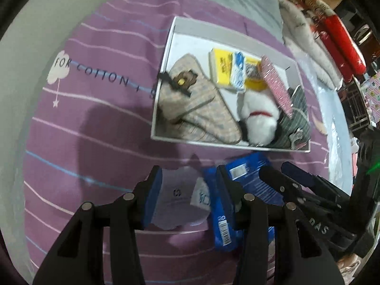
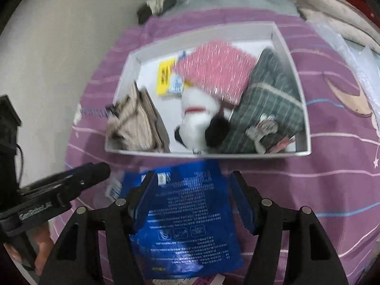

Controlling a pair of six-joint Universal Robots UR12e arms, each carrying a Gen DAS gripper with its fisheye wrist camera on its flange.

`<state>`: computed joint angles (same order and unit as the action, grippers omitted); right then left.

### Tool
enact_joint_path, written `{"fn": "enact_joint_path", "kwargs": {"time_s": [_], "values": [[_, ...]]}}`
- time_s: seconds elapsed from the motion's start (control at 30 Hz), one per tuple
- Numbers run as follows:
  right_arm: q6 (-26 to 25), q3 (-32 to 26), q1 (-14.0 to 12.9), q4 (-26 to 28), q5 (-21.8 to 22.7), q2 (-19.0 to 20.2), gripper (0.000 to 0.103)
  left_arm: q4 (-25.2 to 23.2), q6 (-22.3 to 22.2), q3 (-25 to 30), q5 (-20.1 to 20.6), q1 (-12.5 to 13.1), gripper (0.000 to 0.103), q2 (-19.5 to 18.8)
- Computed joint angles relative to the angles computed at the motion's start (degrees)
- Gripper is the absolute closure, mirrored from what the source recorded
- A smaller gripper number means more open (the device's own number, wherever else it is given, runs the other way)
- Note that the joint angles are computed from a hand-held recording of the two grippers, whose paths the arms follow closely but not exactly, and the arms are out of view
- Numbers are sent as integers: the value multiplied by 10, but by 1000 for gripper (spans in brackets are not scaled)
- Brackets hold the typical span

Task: Organize soft objects
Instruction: 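Grasp the large blue packet on the bed with the right gripper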

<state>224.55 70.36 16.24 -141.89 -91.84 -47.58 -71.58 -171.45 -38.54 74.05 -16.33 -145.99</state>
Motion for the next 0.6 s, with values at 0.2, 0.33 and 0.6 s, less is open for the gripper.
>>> {"fn": "enact_joint_path", "kwargs": {"time_s": [0.2,0.33,0.6], "values": [[11,3,-7,5,33,3,40,-27,0,8,-10,5,55,-2],[-6,11,-10,-16,54,-1,36,-32,9,2,-14,7,55,5],[-37,13,-11,-20,91,-1,20,-52,36,3,4,4,55,7]]}}
